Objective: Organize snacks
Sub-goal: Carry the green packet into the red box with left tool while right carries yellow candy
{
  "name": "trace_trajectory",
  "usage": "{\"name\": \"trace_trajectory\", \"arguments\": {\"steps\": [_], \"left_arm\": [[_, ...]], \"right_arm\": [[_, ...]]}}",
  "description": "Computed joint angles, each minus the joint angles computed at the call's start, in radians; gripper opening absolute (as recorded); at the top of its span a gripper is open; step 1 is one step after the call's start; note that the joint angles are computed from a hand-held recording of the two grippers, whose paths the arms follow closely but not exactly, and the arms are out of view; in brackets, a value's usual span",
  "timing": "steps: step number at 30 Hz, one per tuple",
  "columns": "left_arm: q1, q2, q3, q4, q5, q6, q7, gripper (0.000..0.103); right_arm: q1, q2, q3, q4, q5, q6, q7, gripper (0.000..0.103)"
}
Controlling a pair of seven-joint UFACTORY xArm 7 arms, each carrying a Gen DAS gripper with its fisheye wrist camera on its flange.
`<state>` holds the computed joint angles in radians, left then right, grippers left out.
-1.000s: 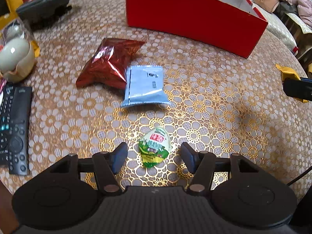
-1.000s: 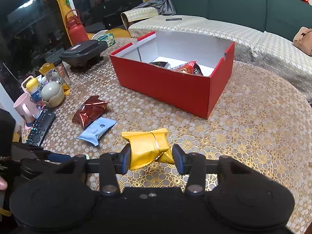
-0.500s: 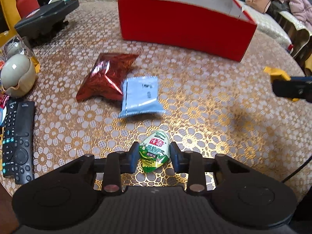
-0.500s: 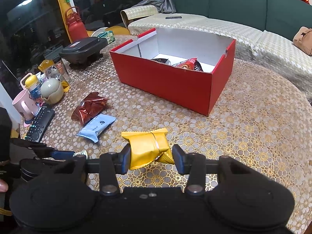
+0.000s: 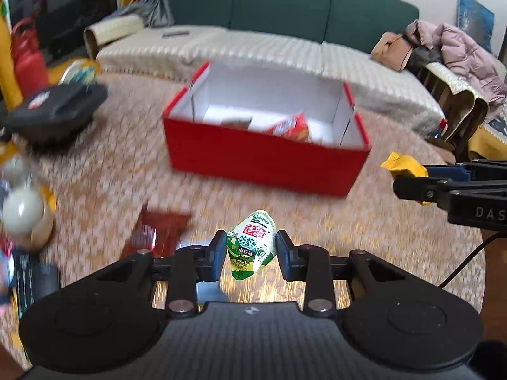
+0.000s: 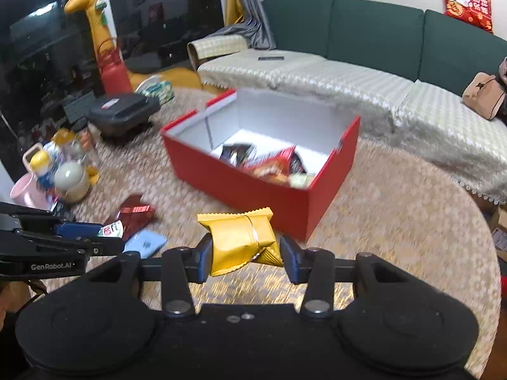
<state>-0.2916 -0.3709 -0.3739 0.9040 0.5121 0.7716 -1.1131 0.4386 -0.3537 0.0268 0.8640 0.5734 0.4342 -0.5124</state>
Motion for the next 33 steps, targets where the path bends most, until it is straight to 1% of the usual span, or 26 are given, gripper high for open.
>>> {"name": "trace_trajectory", "arguments": {"steps": [3,6,11,15,18,22,26,29,33], "left_arm": [[0.024,0.060,0.009,0.073,0.049,-0.007,0.026,0.033],[0.036,0.137,0.031,0.157,0.100,-0.007,0.051,0.033],[0.025,0.262,0.100,0.286,0.131,-0.002,0.094,0.033],[0.007,0.347,0.157,0.364,0.154,-0.012,0.119,0.033],[-0.007,0.410,0.195,0.418,0.149,-0.012,0.151,0.033],[-0.030,0.477,0.235,0.468,0.151,0.002,0.178,0.033],[-0.041,0.532,0.265,0.501,0.103,0.016,0.228,0.033],[-0.050,0.552,0.281,0.505,0.081,0.021,0.245,0.033],[-0.054,0.567,0.292,0.505,0.050,0.021,0.263,0.034]], "right_arm": [[-0.010,0.057,0.004,0.064,-0.019,-0.025,-0.003,0.043],[-0.028,0.123,0.014,0.135,-0.033,-0.036,0.001,0.043],[-0.080,0.258,0.056,0.270,-0.094,-0.040,0.053,0.043],[-0.116,0.379,0.092,0.388,-0.179,-0.026,0.119,0.043],[-0.131,0.461,0.115,0.468,-0.226,0.000,0.159,0.043],[-0.130,0.546,0.134,0.538,-0.309,0.018,0.230,0.043],[-0.127,0.610,0.145,0.596,-0.352,0.043,0.278,0.043],[-0.123,0.640,0.149,0.620,-0.388,0.061,0.286,0.043],[-0.130,0.662,0.159,0.637,-0.394,0.072,0.274,0.043]]}}
